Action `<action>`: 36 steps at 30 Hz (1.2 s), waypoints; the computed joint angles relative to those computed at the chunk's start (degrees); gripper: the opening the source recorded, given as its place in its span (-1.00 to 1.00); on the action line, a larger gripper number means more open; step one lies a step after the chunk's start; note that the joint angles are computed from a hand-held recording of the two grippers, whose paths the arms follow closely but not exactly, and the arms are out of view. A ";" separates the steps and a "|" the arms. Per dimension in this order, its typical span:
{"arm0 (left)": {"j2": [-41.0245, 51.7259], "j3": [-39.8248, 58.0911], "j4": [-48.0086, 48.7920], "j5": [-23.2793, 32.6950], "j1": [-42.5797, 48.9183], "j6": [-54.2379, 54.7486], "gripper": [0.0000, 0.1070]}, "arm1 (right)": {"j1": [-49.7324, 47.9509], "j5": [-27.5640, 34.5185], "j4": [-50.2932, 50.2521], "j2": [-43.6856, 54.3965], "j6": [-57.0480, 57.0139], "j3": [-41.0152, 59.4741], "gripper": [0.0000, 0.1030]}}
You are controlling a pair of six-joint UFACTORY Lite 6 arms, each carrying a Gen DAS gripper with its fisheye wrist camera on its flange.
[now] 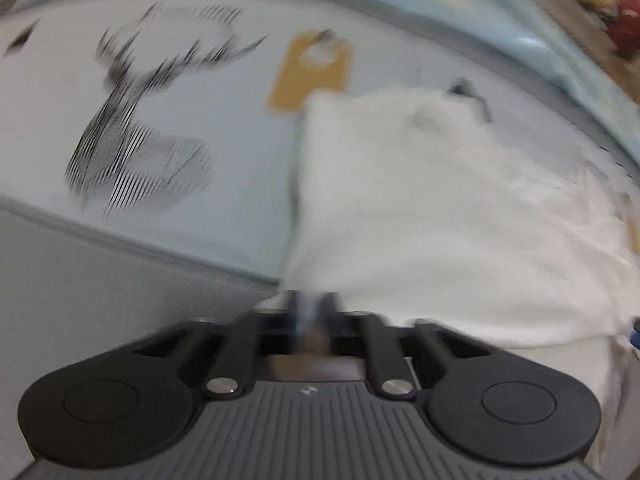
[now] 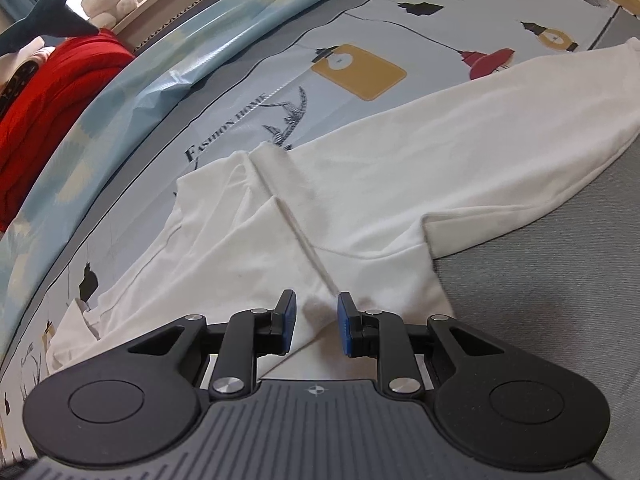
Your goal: Fold small clothes
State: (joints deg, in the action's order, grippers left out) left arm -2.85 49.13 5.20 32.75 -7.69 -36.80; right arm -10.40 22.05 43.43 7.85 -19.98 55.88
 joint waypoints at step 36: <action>21.09 36.32 26.12 12.07 -37.24 -33.41 0.07 | -43.17 1.53 57.33 30.32 -55.96 20.34 0.07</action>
State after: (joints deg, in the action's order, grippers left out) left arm 18.24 85.45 31.32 44.81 -44.93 -70.21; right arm -53.57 23.58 100.76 38.18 -75.94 76.22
